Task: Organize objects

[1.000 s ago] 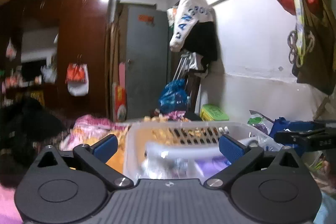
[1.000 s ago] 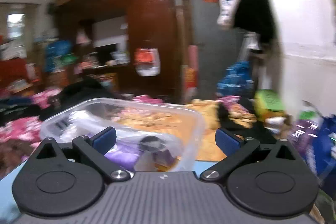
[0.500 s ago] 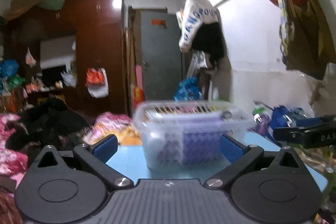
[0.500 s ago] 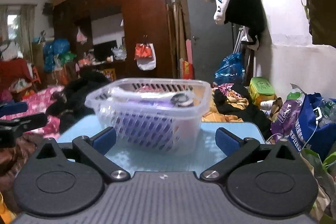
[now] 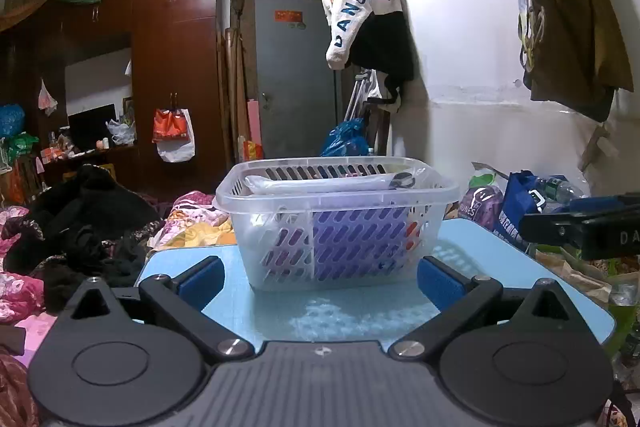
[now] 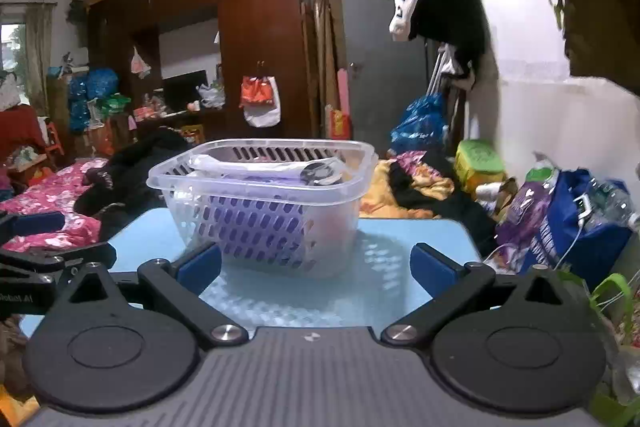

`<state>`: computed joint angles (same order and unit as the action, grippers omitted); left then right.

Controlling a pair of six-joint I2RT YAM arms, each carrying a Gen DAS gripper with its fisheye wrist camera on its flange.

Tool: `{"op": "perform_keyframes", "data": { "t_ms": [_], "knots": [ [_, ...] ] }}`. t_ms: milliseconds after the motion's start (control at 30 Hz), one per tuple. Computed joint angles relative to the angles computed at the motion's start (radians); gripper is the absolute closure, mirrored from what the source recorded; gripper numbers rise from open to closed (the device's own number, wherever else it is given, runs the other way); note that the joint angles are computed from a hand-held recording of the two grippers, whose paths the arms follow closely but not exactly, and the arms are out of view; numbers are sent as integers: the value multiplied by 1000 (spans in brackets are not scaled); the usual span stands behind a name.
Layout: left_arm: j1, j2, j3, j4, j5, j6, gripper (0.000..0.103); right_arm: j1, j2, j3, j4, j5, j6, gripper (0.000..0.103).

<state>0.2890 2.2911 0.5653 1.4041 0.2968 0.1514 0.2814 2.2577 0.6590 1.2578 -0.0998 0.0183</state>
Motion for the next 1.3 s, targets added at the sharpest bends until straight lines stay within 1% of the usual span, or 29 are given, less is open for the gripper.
{"op": "perform_keyframes", "data": {
  "t_ms": [267,367,467,567,633,700,867,1067,1300],
  "knots": [
    [4,-14,-9,0,-3,-7,0,3,10,-4,20,-7,7,0],
    [2,-10,-9,6,-3,-17,0,4,7,-6,5,4,24,0],
    [-3,-15,-20,4,-9,-13,0,-3,15,-19,23,-2,39,0],
    [-16,-22,-34,15,-30,-9,0,-1,16,-35,42,-2,33,0],
    [-21,-23,-37,18,-32,-6,0,5,25,-42,67,18,34,0],
    [-26,-24,-35,10,-31,-2,0,4,30,-38,68,14,30,0],
    [-26,-18,-40,29,-29,-8,0,-4,32,-25,46,-1,38,0],
    [-27,-12,-43,53,-24,-19,0,0,40,-38,77,-10,28,0],
    [-37,-10,-42,52,-30,-19,0,7,47,-45,99,-3,22,0]
  ]
}}
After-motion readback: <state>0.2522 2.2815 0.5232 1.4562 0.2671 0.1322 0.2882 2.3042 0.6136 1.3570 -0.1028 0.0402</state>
